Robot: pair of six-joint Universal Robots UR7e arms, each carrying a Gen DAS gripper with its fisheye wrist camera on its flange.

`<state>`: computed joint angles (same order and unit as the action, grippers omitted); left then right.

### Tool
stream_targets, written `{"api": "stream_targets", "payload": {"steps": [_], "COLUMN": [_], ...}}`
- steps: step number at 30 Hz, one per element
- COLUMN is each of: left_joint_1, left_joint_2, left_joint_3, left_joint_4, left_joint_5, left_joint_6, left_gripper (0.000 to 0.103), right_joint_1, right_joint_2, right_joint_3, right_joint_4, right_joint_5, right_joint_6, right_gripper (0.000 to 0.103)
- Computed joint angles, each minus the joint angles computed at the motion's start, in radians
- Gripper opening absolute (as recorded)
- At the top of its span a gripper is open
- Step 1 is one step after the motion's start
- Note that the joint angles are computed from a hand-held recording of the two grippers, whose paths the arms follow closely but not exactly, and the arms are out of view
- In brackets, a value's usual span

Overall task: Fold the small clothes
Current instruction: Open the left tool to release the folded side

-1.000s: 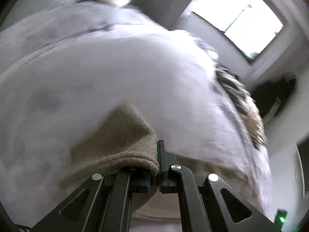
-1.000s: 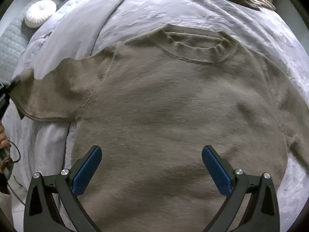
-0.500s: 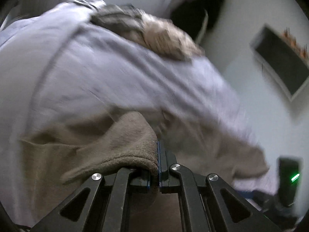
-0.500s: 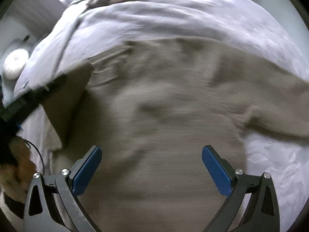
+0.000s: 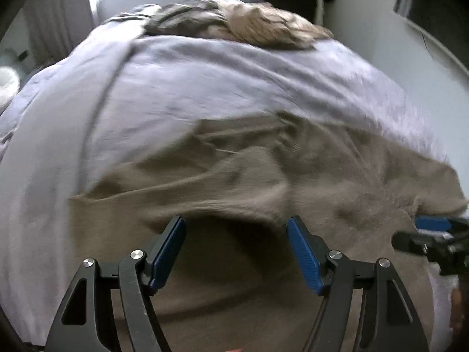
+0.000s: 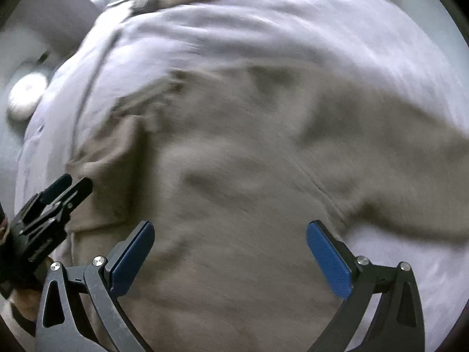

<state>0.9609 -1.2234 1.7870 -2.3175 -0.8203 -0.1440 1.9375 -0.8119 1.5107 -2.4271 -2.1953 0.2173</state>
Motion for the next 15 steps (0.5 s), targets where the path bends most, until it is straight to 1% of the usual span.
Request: {"api": "stream_targets", "payload": {"steps": [1, 3, 4, 5, 6, 7, 8, 10, 11, 12, 13, 14, 15], "left_joint_1": [0.01, 0.023, 0.042, 0.061, 0.084, 0.116, 0.141, 0.184, 0.198, 0.212, 0.224, 0.233, 0.238], "left_joint_2": [-0.022, -0.057, -0.069, -0.073, -0.079, -0.078, -0.075, -0.056, -0.05, -0.045, -0.038, -0.034, -0.032], "left_joint_3": [-0.005, -0.003, -0.012, -0.026, -0.045, -0.076, -0.096, -0.123, -0.128, -0.132, -0.134, -0.134, -0.132], "left_joint_4": [0.01, 0.035, 0.06, 0.087, 0.132, 0.194, 0.232, 0.276, 0.279, 0.277, 0.269, 0.259, 0.245], "left_joint_5": [0.031, 0.107, 0.156, 0.177, 0.184, 0.179, 0.166, 0.156, 0.144, 0.128, 0.109, 0.095, 0.09], "left_joint_6": [-0.012, -0.05, -0.08, -0.108, -0.148, -0.203, -0.231, -0.271, -0.273, -0.274, -0.277, -0.28, -0.281], "left_gripper": [0.073, 0.073, 0.073, 0.073, 0.073, 0.073, 0.073, 0.073, 0.073, 0.073, 0.073, 0.073, 0.073], "right_joint_1": [0.019, 0.051, 0.074, 0.091, 0.11, 0.119, 0.128, 0.14, 0.143, 0.143, 0.141, 0.135, 0.125], "right_joint_2": [0.039, 0.104, 0.152, 0.191, 0.244, 0.279, 0.321, 0.386, 0.409, 0.432, 0.444, 0.442, 0.425], "right_joint_3": [-0.042, -0.107, -0.149, -0.182, -0.224, -0.252, -0.284, -0.327, -0.337, -0.354, -0.366, -0.374, -0.372], "right_joint_4": [-0.003, -0.005, -0.009, -0.015, -0.026, -0.036, -0.052, -0.099, -0.13, -0.153, -0.161, -0.143, -0.111], "right_joint_5": [-0.008, -0.034, -0.068, -0.099, -0.138, -0.164, -0.199, -0.258, -0.286, -0.315, -0.332, -0.333, -0.312], "right_joint_6": [-0.07, -0.182, -0.257, -0.315, -0.397, -0.451, -0.513, -0.623, -0.668, -0.699, -0.708, -0.676, -0.611], "right_gripper": [0.103, 0.103, 0.103, 0.103, 0.103, 0.103, 0.103, 0.102, 0.1, 0.093, 0.071, 0.053, 0.02]}}
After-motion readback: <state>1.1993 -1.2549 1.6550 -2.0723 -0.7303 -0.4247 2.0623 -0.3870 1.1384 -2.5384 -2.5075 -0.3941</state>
